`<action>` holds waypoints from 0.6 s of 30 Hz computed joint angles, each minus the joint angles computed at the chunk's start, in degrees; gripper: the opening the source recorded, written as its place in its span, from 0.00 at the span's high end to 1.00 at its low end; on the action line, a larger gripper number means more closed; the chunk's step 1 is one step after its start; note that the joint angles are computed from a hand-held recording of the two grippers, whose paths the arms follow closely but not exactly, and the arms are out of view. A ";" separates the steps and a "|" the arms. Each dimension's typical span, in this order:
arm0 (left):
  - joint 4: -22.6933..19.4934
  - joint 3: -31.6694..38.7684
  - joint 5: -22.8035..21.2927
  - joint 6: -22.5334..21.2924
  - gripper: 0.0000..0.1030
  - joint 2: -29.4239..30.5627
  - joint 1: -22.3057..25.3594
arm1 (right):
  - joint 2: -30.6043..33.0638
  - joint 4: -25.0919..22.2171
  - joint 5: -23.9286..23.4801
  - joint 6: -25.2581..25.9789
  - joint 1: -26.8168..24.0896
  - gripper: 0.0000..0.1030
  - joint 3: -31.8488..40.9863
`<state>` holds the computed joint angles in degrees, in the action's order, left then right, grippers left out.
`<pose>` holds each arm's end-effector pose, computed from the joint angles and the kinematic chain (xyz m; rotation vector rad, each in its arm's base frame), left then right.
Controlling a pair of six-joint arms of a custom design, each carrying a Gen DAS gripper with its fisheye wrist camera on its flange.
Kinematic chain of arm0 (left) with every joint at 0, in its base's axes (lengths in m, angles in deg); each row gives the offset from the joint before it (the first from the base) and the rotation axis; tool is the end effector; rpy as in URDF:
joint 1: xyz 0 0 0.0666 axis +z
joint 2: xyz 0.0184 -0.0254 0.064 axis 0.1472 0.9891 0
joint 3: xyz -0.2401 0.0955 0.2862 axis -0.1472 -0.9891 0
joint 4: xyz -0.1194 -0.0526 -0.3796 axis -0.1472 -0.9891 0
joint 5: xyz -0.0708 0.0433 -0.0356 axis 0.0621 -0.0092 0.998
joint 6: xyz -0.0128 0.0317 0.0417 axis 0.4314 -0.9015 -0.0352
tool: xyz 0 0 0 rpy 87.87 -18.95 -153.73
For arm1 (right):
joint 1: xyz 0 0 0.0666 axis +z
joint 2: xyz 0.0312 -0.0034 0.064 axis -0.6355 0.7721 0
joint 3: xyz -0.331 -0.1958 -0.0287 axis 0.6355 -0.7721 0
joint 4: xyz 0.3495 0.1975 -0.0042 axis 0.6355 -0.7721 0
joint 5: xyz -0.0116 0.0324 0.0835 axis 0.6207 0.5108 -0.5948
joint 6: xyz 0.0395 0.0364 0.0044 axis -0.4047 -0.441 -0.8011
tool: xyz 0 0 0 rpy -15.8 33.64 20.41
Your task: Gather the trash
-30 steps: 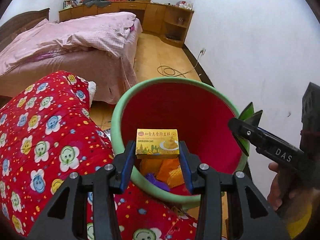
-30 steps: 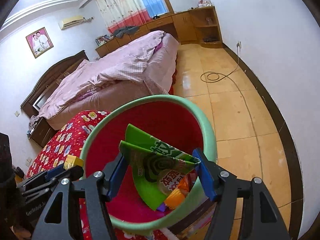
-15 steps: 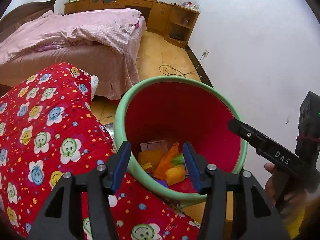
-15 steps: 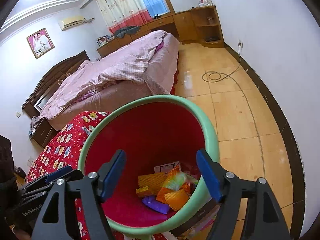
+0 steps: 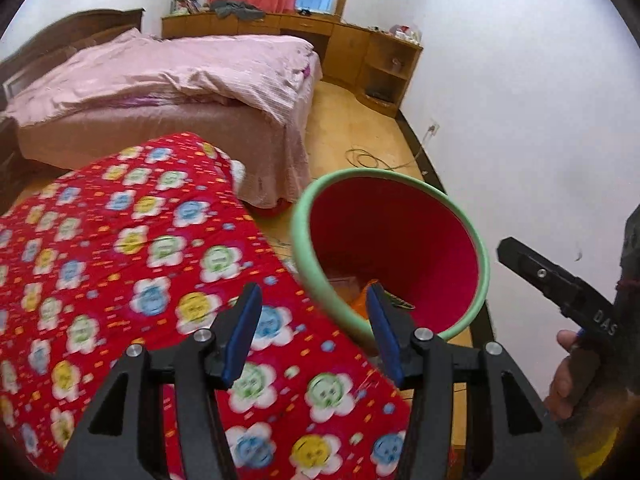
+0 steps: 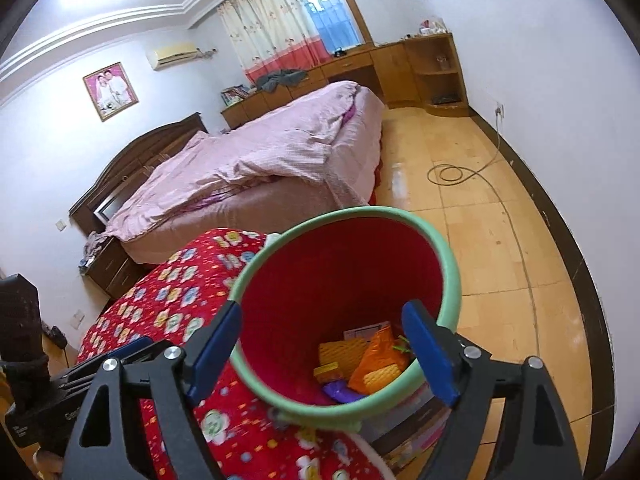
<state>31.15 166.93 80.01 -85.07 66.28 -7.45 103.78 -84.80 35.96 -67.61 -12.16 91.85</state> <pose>0.6132 -0.1904 0.3539 0.7442 2.3301 -0.5562 0.4943 0.2339 0.3490 0.7207 2.0784 0.1315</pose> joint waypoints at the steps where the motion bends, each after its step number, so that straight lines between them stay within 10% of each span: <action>1: 0.48 -0.83 -0.48 0.02 0.47 -0.78 0.36 | -0.11 -0.21 0.39 -0.02 0.53 0.18 0.16; 18: 8.48 -16.77 -2.53 3.69 0.47 -15.03 10.28 | 2.59 -1.86 4.80 2.75 11.46 0.12 7.39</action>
<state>39.63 150.16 77.48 -81.38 51.24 2.83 106.37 -86.66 40.76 -64.87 -0.70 99.23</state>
